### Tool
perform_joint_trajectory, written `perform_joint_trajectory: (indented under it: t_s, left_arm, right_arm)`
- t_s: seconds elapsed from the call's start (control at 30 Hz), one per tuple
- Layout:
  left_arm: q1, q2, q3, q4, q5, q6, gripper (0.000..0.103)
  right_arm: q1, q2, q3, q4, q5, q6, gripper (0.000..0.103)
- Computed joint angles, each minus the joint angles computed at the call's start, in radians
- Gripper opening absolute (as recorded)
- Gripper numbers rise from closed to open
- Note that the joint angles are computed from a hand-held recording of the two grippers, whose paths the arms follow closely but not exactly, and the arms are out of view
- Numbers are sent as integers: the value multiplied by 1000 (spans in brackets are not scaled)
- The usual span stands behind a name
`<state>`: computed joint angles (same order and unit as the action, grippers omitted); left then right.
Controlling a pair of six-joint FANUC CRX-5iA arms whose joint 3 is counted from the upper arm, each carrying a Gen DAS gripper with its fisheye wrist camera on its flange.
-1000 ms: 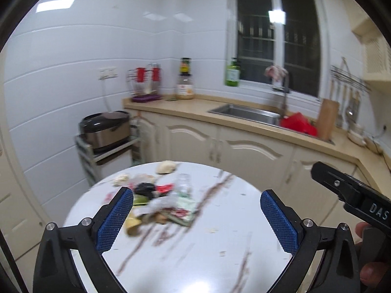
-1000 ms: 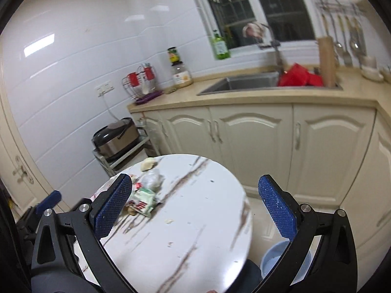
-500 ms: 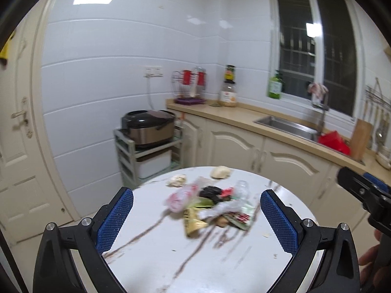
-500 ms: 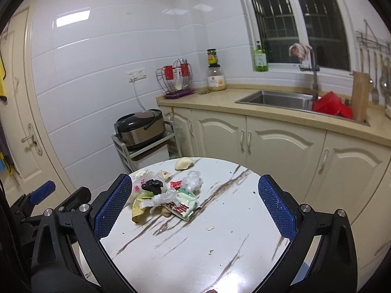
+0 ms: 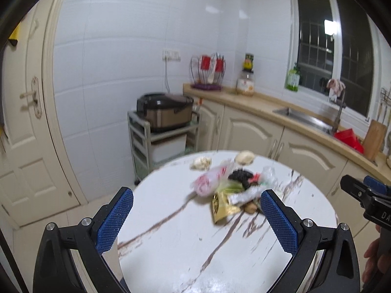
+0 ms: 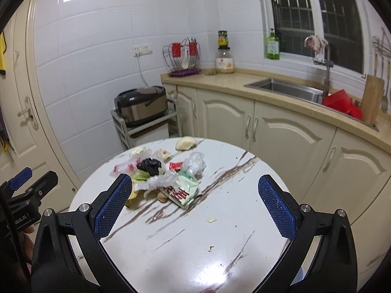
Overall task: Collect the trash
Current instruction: 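Bring both tools back over the table toward the remaining trash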
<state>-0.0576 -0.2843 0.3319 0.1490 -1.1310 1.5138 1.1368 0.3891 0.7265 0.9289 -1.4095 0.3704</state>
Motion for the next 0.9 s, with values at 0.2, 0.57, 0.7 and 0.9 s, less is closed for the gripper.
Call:
perform_joint_trajectory:
  t_s: [0.2, 0.57, 0.7, 0.9]
  left_arm:
    - [-21, 105, 112, -34, -96, 1, 102]
    - [-59, 322, 261, -59, -182, -4, 102]
    - [-59, 412, 338, -61, -213, -7, 102]
    - [-38, 563, 501, -13, -276, -7, 100]
  right_arm:
    - [-38, 32, 43, -105, -12, 65, 103]
    - [-134, 135, 162, -343, -31, 202, 103]
    - [-173, 203, 249, -424, -45, 256, 103]
    - [-227, 295, 378, -504, -55, 329, 101]
